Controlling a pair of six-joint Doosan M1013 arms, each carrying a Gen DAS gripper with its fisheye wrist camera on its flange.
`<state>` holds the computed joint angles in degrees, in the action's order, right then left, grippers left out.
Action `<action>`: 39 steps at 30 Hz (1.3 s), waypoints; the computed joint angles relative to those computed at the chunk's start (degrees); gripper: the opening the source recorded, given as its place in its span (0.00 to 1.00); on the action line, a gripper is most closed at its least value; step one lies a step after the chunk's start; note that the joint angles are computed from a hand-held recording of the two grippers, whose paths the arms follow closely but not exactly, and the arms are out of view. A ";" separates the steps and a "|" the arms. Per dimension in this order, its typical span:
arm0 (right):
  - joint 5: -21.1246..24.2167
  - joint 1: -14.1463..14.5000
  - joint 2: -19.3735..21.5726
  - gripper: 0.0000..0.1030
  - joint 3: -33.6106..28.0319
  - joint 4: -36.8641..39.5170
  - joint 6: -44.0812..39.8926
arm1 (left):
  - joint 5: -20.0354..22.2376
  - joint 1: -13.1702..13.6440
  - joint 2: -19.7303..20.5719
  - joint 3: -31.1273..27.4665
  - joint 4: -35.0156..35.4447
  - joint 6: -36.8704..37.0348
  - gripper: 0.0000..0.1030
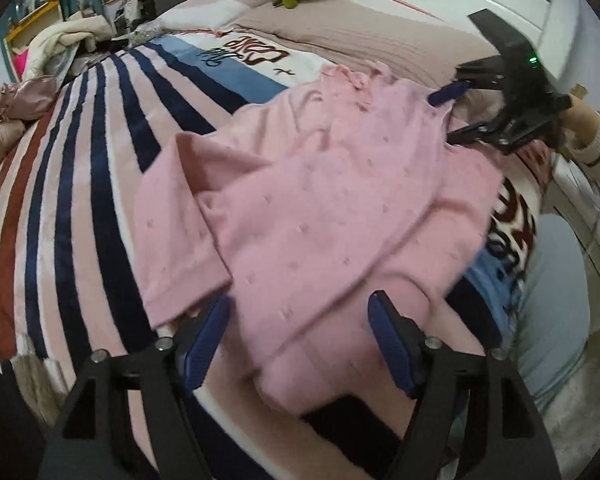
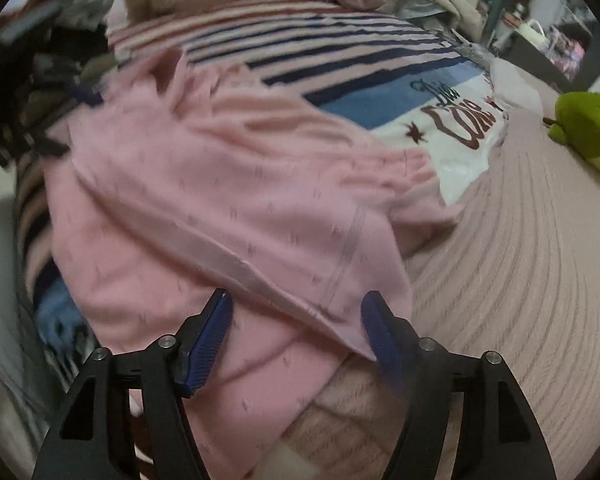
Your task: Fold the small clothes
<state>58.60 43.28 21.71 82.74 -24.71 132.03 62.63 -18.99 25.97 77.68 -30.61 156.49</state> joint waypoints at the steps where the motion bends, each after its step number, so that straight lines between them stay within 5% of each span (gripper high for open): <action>1: 0.49 0.44 0.15 0.62 0.04 -1.07 -0.19 | -0.50 0.13 -0.30 0.55 -0.34 0.53 0.67; 4: 3.04 1.47 1.05 0.52 -0.66 -5.87 2.45 | -7.72 -0.92 -1.42 2.63 2.17 -4.64 0.62; 6: 7.41 1.97 2.29 0.26 -2.06 -11.13 6.32 | -12.12 -1.78 -2.09 3.62 4.20 -7.98 0.18; 7: 8.67 2.07 2.63 0.17 -2.46 -12.99 8.10 | -11.11 -1.59 -1.94 3.13 2.62 -7.54 0.08; 8: 9.26 2.08 2.73 0.01 -2.69 -14.61 10.34 | -12.38 -1.60 -2.29 3.38 2.03 -7.36 0.06; 13: 8.64 0.72 1.66 0.02 -3.73 -19.05 16.35 | -13.78 -1.48 -1.78 -0.40 -1.88 -11.39 0.03; 17: 7.60 -2.65 2.40 0.02 -6.16 -16.81 17.17 | -14.71 -2.26 3.10 -8.33 1.13 -25.93 0.03; 20: 8.92 -5.19 4.55 0.03 -8.60 -14.55 16.96 | -17.08 -4.16 6.69 -12.65 10.84 -35.98 0.10; 24: 11.50 -6.26 6.09 0.31 -10.09 -14.44 20.55 | -16.53 -5.06 10.12 -16.07 19.39 -49.35 0.55; 26: 13.09 -5.59 5.44 0.41 -9.42 -16.15 22.32 | -18.61 -3.99 8.88 -14.01 14.29 -46.95 0.64; 30: 12.44 -3.31 1.67 0.44 -5.65 -17.70 25.40 | -17.19 -2.22 5.56 -9.70 6.40 -37.73 0.70; 34: -0.78 -1.57 -4.52 0.66 1.89 -7.95 27.77 | -12.44 -0.17 1.03 -2.48 -1.94 -27.73 0.79; 39: -16.15 -0.49 -7.68 0.69 10.14 7.69 28.66 | -3.82 1.98 -0.49 2.98 -10.63 -23.04 0.79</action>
<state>42.44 42.80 14.03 92.88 -17.02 160.69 58.81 -17.01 25.47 80.65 -41.24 133.46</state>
